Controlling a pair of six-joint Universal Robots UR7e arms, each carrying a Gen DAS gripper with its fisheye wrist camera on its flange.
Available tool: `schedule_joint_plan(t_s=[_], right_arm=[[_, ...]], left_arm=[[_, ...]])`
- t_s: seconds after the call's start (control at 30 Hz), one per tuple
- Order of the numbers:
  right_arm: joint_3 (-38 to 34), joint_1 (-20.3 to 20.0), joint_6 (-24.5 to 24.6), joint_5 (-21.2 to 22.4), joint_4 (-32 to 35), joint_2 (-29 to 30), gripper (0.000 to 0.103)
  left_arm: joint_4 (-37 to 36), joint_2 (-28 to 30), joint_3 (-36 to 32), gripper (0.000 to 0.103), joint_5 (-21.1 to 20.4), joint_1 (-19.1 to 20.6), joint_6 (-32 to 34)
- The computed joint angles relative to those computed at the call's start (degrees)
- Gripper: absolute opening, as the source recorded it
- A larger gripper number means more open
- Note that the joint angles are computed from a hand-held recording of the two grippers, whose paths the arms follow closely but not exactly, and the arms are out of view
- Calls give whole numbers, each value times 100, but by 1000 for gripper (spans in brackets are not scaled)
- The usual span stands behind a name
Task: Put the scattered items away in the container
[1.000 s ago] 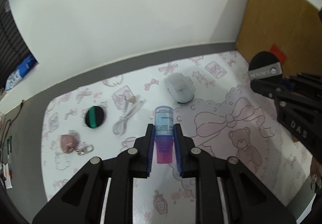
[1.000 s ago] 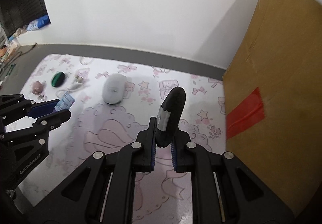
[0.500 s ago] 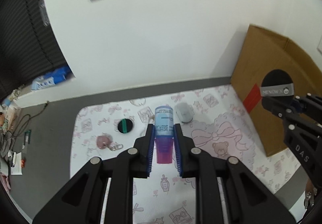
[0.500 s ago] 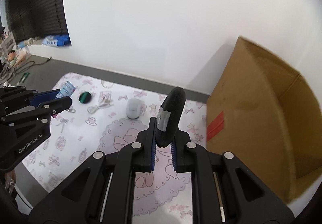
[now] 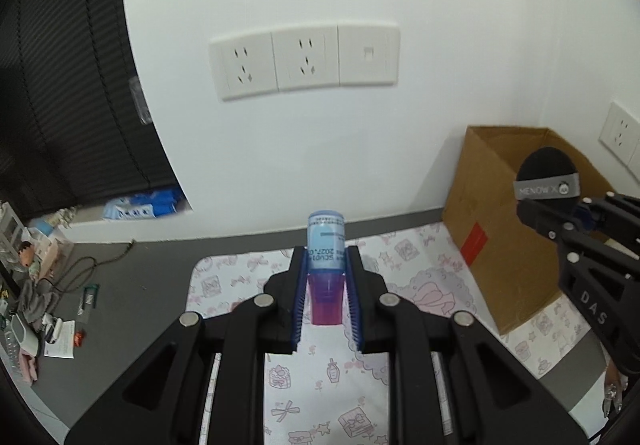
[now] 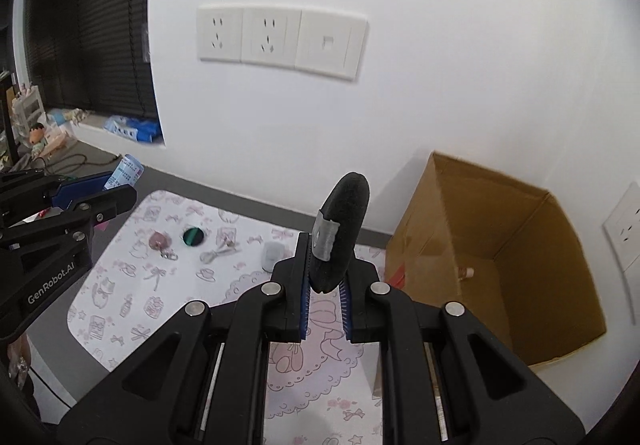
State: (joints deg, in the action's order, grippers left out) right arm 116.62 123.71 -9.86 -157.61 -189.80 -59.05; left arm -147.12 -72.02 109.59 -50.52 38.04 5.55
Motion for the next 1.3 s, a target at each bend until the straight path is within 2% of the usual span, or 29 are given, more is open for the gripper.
schedule_joint_plan(t_s=[0.3, 0.5, 1.3], right_arm=[[-233, 488, -514, -347, -237, -27, 12], [-308, 662, -744, -454, -423, -39, 12], [66, 713, -578, -676, -401, -430, 12]], left_arm=[[-181, -367, 42, 19, 283, -281, -6], [-199, -529, 112, 19, 401, -420, 0], [-230, -362, 174, 19, 309, -724, -59]])
